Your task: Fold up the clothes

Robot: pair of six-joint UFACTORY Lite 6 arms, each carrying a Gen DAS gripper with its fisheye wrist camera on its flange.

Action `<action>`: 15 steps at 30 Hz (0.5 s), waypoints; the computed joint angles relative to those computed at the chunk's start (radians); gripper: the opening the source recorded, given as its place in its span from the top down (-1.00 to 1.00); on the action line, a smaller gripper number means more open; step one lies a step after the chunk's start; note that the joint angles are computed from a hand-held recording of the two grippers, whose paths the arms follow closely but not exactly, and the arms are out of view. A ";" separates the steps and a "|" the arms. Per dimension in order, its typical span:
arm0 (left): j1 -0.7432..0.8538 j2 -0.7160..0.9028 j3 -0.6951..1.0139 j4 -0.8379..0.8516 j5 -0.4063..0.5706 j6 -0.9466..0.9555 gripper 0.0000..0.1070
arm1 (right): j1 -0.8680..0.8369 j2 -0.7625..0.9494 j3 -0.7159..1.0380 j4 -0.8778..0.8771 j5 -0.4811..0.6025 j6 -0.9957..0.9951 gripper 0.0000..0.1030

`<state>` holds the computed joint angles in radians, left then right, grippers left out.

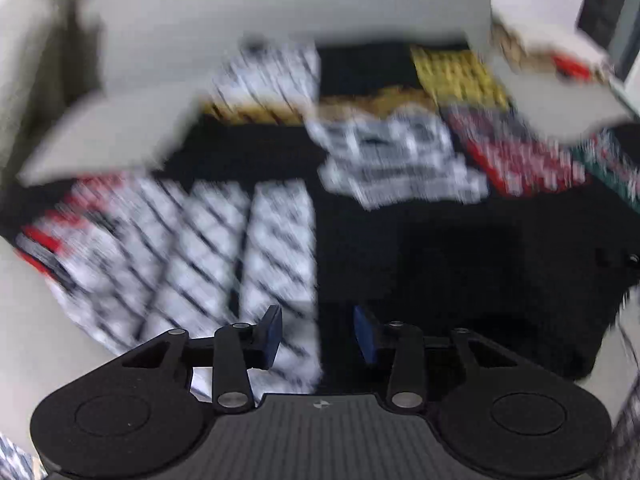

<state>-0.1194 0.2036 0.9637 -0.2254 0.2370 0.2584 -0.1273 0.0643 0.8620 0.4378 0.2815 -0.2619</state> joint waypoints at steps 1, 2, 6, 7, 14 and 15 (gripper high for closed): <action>0.011 -0.012 -0.002 -0.033 0.019 0.029 0.31 | 0.005 0.025 -0.008 -0.041 -0.002 0.033 0.60; 0.020 -0.027 0.002 -0.041 0.054 0.039 0.31 | 0.008 0.009 -0.041 -0.051 -0.023 0.024 0.61; 0.018 -0.213 -0.121 0.074 0.070 -0.040 0.15 | -0.104 -0.139 -0.097 0.182 0.129 -0.261 0.61; 0.016 -0.275 -0.162 0.124 0.066 -0.084 0.06 | -0.152 -0.186 -0.116 0.277 0.190 -0.362 0.58; 0.125 -0.409 -0.244 -0.239 0.169 0.135 -0.27 | -0.385 -0.221 -0.152 0.603 0.611 -0.559 -0.19; 0.121 -0.375 -0.228 -0.259 0.171 0.123 -0.28 | -0.385 -0.188 -0.144 0.619 0.613 -0.534 -0.19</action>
